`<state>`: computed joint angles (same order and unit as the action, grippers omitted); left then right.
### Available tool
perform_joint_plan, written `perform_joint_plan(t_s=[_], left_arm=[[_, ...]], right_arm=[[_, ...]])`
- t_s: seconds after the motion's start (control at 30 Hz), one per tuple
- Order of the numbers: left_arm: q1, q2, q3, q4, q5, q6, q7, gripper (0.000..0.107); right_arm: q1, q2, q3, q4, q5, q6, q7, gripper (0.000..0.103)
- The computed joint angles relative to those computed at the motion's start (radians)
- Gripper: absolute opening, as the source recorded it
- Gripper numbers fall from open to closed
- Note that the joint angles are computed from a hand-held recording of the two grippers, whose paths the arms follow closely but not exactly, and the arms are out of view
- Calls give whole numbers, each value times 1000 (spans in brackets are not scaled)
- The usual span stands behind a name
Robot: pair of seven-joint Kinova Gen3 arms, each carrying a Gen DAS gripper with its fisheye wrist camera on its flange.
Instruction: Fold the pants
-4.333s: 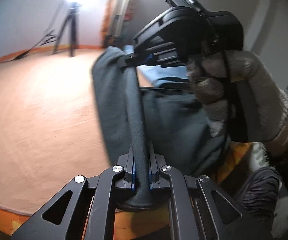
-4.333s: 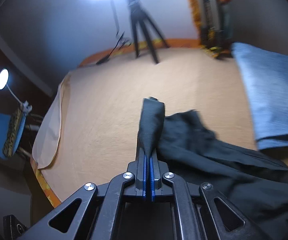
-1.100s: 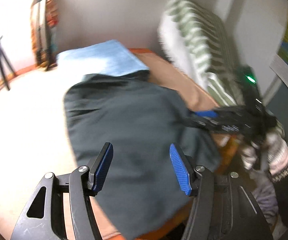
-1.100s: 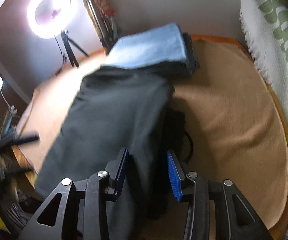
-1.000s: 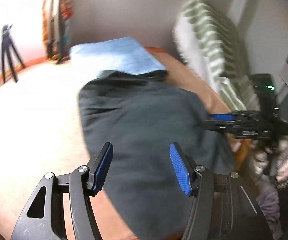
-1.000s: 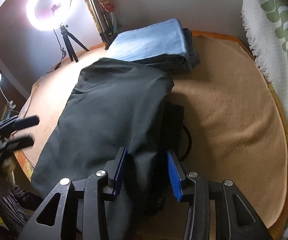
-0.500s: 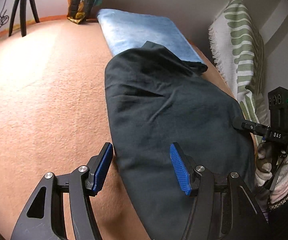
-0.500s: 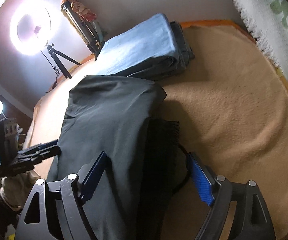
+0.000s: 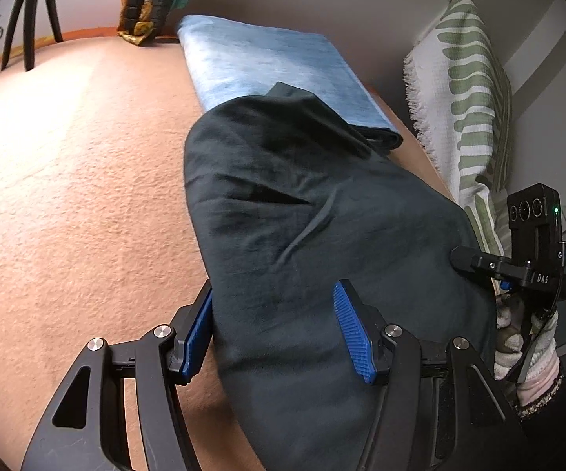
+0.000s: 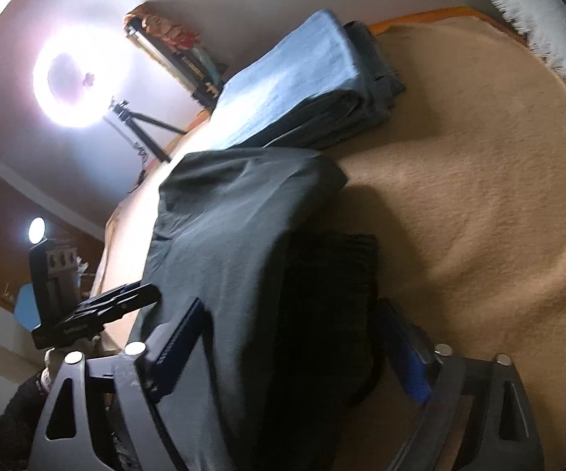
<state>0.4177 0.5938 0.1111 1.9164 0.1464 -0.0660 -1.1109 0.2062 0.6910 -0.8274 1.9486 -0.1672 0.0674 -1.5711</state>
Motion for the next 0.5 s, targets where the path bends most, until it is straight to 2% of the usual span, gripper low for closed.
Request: perform_joint_plan(t_s=[0.1,0.23,0.33,0.37,0.43,0.5], left_arm=[[-34,8,39,0,-12,-15,-1,58],[-73,18,86,-2,-31,-28,-1,58],[-9,18,23,-21,-23,-9,-10,57],[13,19,2,-29,-20,-2,-14,53],[55,24,-39,-47,-13,18,-18,36],[41,28,-21,-53,-15,19,-22,24]], right_arm=[[-8,6,-3,10,19,-31,6,88],[50,53,-67,19,52,-59,-8,76],[78,89,-105,17,77,-66,-28,68],[73,92,-105,15,85,-66,-34,64],[78,127,-126,-4,99,-48,-36,52],[52,121,-110,-13,99,-42,-44,47]])
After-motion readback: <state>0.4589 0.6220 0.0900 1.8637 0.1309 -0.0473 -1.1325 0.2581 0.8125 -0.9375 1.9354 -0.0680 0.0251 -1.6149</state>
